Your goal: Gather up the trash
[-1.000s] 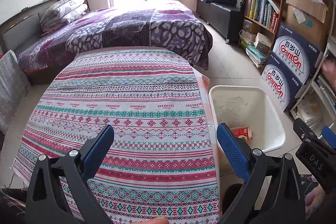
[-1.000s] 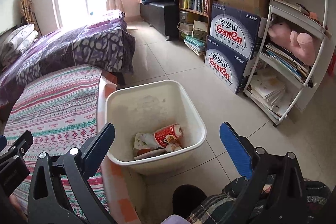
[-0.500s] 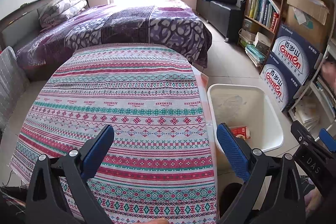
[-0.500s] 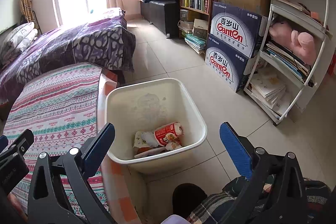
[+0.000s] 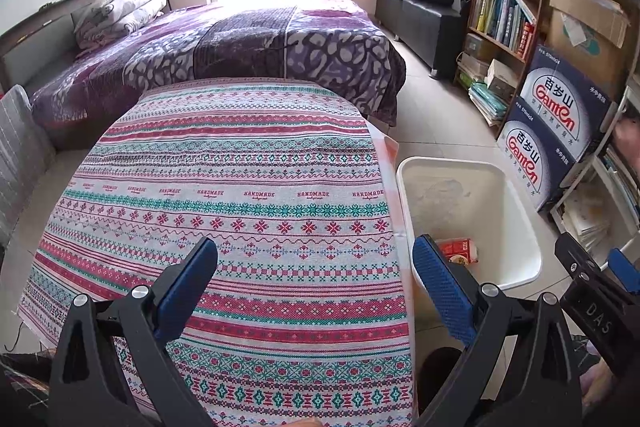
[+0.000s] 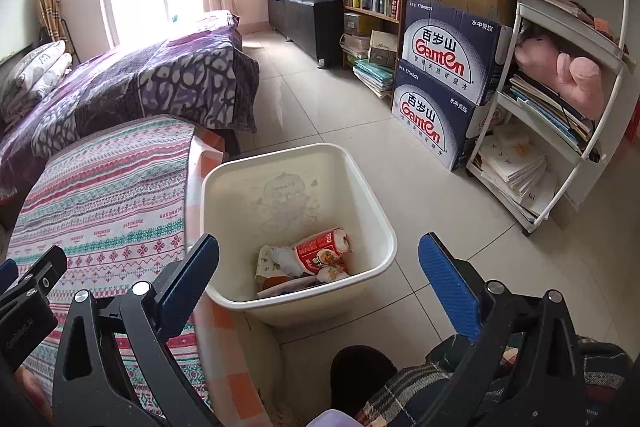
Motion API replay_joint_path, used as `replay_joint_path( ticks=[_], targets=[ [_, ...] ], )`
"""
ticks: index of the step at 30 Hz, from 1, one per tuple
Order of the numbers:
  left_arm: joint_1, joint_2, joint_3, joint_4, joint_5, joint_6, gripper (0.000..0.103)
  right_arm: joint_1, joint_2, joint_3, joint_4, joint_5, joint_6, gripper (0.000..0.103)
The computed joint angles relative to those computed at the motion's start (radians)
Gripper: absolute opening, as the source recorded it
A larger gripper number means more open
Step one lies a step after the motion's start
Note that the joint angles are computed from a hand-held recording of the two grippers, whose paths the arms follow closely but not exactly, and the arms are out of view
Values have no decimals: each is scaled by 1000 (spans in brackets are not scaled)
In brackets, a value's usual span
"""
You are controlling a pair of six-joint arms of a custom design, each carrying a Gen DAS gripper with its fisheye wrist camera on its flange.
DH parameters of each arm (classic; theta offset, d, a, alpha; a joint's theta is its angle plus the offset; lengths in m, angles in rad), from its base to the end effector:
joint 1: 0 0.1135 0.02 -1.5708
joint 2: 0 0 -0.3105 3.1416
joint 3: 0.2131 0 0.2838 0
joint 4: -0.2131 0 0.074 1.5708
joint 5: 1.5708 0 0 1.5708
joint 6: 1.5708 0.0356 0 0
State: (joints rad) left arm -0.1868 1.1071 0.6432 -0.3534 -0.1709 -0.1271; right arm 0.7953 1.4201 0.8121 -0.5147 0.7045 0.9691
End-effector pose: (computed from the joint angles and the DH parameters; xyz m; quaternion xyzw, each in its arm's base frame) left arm 0.2278 -0.0369 0.2412 -0.0037 0.9270 0.0211 0.3745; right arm 0.2119 0.1832 0.2202 0.1558 0.9050 -0.0527 0.3923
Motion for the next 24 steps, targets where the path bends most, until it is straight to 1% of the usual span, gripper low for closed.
replay_joint_path(
  ticks=[11,19,24],
  targets=[
    [-1,6,-2,6,0,10,95,-4,17,6,-11,-15,-7,96],
    [-17,-19,-19,23,8,30,92,-3,23,11,-18,-13,-10,96],
    [-8,-10,-16,22,24,29,91,-2,25,13,-19,-12,-8,96]
  ],
)
